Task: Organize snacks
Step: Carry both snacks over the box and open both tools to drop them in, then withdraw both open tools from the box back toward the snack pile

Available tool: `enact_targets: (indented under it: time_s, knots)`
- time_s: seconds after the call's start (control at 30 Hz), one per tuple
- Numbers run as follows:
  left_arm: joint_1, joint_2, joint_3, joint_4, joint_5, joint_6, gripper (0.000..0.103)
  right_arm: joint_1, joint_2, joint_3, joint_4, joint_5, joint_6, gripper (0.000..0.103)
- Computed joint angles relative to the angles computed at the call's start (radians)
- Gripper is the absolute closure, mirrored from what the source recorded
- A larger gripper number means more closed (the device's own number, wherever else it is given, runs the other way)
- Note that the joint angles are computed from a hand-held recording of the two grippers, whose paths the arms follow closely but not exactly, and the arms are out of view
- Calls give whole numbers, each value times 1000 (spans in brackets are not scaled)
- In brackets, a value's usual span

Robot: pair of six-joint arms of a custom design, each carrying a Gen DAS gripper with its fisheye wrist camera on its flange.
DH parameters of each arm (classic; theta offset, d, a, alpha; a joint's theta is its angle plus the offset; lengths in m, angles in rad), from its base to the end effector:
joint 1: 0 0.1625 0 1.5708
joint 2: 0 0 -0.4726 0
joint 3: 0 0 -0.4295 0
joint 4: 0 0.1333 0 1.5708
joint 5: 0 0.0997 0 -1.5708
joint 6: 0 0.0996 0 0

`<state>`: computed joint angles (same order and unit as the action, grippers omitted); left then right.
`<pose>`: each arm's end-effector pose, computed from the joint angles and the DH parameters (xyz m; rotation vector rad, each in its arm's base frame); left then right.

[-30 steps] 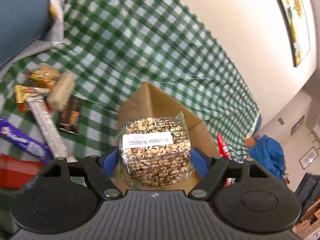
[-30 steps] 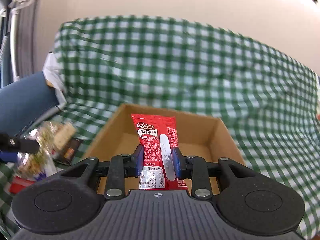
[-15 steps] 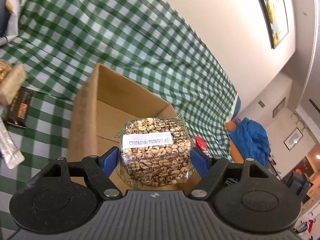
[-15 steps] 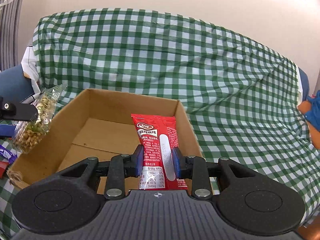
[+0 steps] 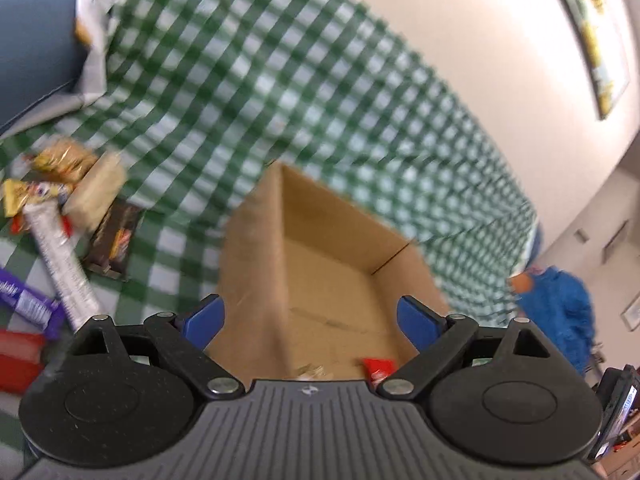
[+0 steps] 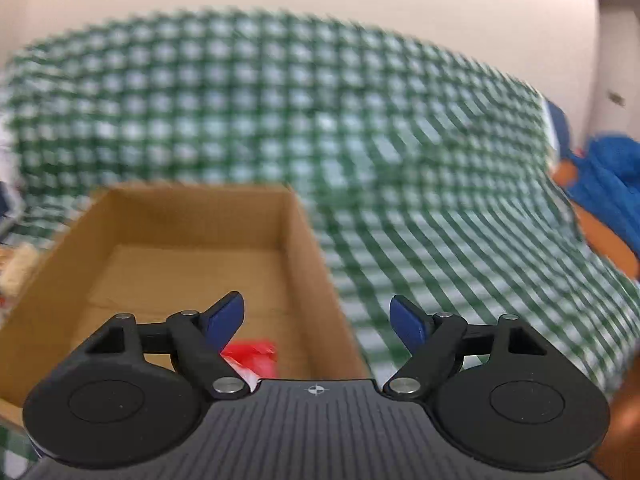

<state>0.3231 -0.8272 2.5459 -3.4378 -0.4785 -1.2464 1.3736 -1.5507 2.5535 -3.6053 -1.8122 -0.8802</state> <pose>-0.2729 -0.3252 0.0549 -0.1118 2.5122 -1.5070 0.0340 -0.3889 0.3089 0.6067 -2.1684 0.9537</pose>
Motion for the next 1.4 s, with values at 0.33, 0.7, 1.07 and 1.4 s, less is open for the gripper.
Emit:
enact_targets:
  time_s: [0.33, 0.7, 1.07, 1.4]
  knots:
    - [58, 70, -32, -179, -168, 213, 18, -21, 7, -55, 151, -126, 141, 56]
    - [79, 127, -67, -278, -231, 324, 18, -34, -9, -44, 107, -145, 112, 81]
    - [52, 85, -49, -170, -163, 204, 17, -53, -39, -6, 16, -26, 75, 55]
    - [131, -149, 24, -61, -357, 204, 55, 13, -48, 42, 13, 36, 25, 52]
